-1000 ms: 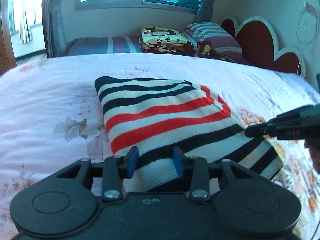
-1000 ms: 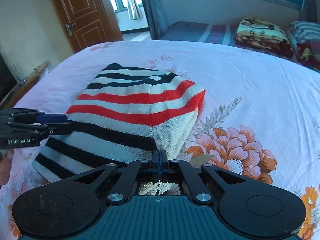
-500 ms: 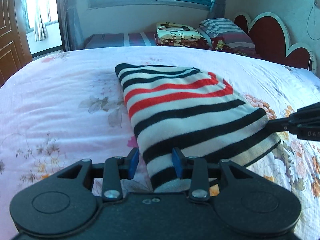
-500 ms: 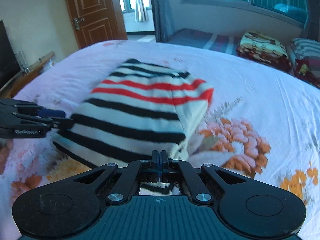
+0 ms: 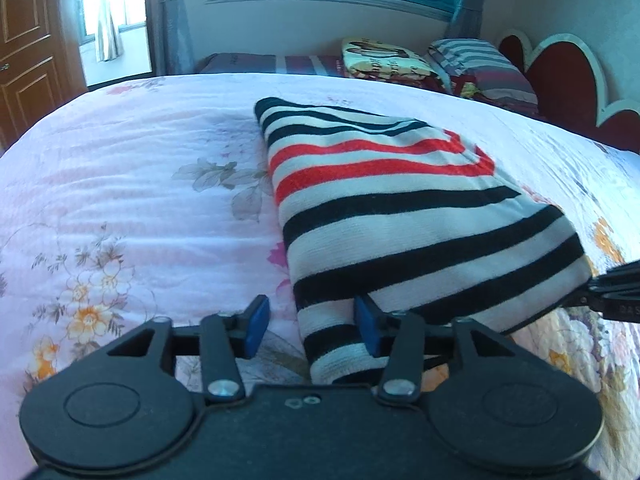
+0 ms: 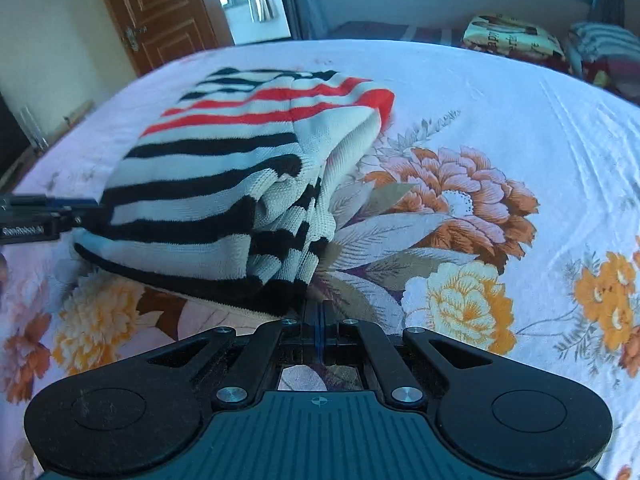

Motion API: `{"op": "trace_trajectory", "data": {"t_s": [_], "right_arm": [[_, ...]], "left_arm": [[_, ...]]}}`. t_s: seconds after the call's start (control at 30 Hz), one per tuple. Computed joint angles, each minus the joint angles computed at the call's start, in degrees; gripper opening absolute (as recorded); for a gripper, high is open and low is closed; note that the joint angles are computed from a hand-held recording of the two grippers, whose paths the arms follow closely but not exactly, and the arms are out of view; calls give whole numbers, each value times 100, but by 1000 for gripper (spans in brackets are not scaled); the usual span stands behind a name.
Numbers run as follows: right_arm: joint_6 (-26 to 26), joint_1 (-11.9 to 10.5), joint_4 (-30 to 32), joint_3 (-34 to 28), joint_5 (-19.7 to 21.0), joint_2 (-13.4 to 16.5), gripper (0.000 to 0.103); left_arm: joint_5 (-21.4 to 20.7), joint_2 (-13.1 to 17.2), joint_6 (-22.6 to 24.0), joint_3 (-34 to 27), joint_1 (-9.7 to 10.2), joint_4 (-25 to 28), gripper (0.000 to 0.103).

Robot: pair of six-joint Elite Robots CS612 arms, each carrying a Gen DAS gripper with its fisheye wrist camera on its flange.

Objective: Fold small clothes
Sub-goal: 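Release the sweater and press the folded bundle flat with both grippers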

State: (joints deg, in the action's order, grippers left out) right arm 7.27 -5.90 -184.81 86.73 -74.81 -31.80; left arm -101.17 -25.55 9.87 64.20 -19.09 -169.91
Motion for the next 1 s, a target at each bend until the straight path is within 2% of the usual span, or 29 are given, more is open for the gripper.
{"op": "trace_trajectory", "data": {"t_s": [0.07,0.13,0.17,0.23,0.27,0.37,0.43,0.47,0.5,0.53,0.63,0.77,0.83,0.87,0.9,1.0], "right_arm": [[165,-35,-41,12,97,-1,0],[274,9,-714,160,-217,-57,0],[257,4,-1130,249,-193,-95,0],[104,3,-1366,298,51,-175,0],[-131,13,-1232,262,217,-206,0],[-683,101,-1157,87,188,-156,0],[-692,138,-800,-75,119,-107,0],[-762,181,-470,-161,-94,-90,0],[-854,205,-201,-219,-265,-53,0],[-858,196,-126,-255,-211,9,0],[-681,173,-565,-161,-179,108,0],[-314,203,-377,-164,-297,35,0],[-35,211,-469,6,-368,-121,0],[91,210,-624,153,-358,-211,0],[171,217,-716,338,-354,-336,0],[277,287,-1208,958,-517,-681,0]], "left_arm": [[47,2,-89,12,-6,-23,54],[96,-6,-139,31,-17,-46,54],[107,-18,-152,54,-20,-67,54],[147,-51,-178,109,-27,-95,54],[170,-74,-215,131,-32,-109,52],[172,-169,-380,306,-29,-495,51],[424,-233,-273,376,-63,-359,53],[489,-237,-264,380,-70,-246,53],[461,-228,-329,376,-61,-144,53],[442,-214,-470,388,-54,-114,54],[508,-190,-631,421,-67,-257,57],[551,-208,-746,480,-63,-378,61],[498,-362,-723,697,-50,-548,63],[398,-467,-665,882,-37,-740,70],[330,-563,-608,1050,-27,-909,71],[85,-963,-417,1754,12,-1479,71]]}}
